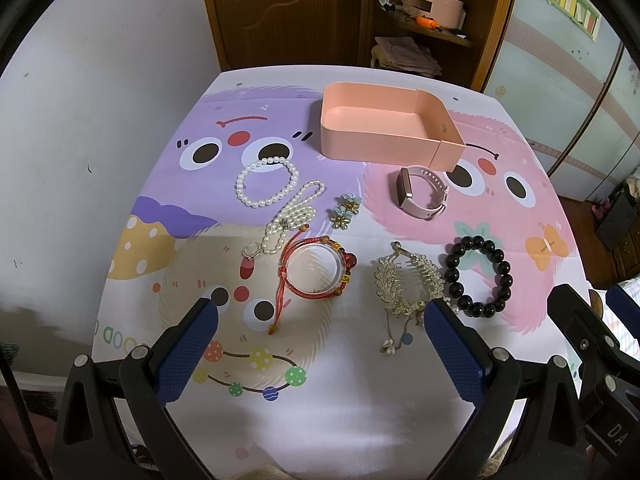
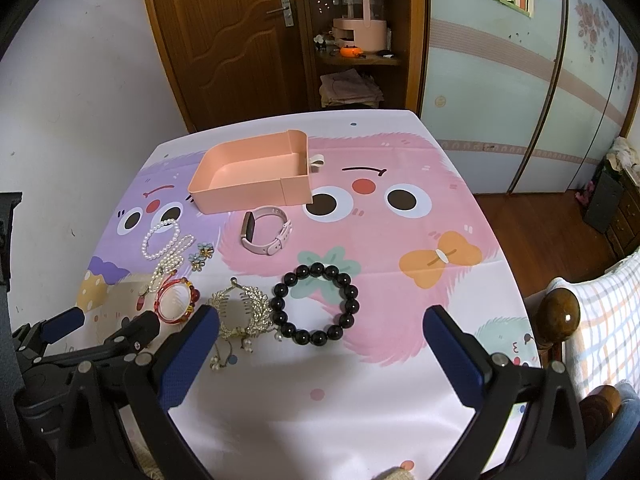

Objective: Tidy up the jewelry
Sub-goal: 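Grasp the white pearl bracelet with the left tool while the right tool grasps the pink-strap watch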

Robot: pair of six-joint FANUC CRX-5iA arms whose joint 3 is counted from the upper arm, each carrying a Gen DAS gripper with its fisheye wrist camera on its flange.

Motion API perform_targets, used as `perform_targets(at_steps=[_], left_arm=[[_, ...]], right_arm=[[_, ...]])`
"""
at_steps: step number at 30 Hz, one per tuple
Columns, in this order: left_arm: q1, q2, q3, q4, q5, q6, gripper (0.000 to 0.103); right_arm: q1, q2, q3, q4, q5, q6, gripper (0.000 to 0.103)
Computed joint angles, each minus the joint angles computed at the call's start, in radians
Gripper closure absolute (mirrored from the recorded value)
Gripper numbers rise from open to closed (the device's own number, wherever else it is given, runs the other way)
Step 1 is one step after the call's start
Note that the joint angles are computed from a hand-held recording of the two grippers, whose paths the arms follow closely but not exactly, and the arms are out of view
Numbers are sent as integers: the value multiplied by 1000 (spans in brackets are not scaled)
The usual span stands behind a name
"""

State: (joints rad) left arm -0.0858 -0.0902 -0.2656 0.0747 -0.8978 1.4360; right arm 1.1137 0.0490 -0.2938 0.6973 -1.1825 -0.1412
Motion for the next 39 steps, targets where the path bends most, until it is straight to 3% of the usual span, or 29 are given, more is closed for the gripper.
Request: perform_targets(at_steps=[23,39], left_arm=[[0,9,-1,-5,0,14,2],[41,124,129,0,-32,13,2]], right_arm=[[5,3,-11,-15,22,-17,1],[-61,-13,-15,-87,102,93,1]])
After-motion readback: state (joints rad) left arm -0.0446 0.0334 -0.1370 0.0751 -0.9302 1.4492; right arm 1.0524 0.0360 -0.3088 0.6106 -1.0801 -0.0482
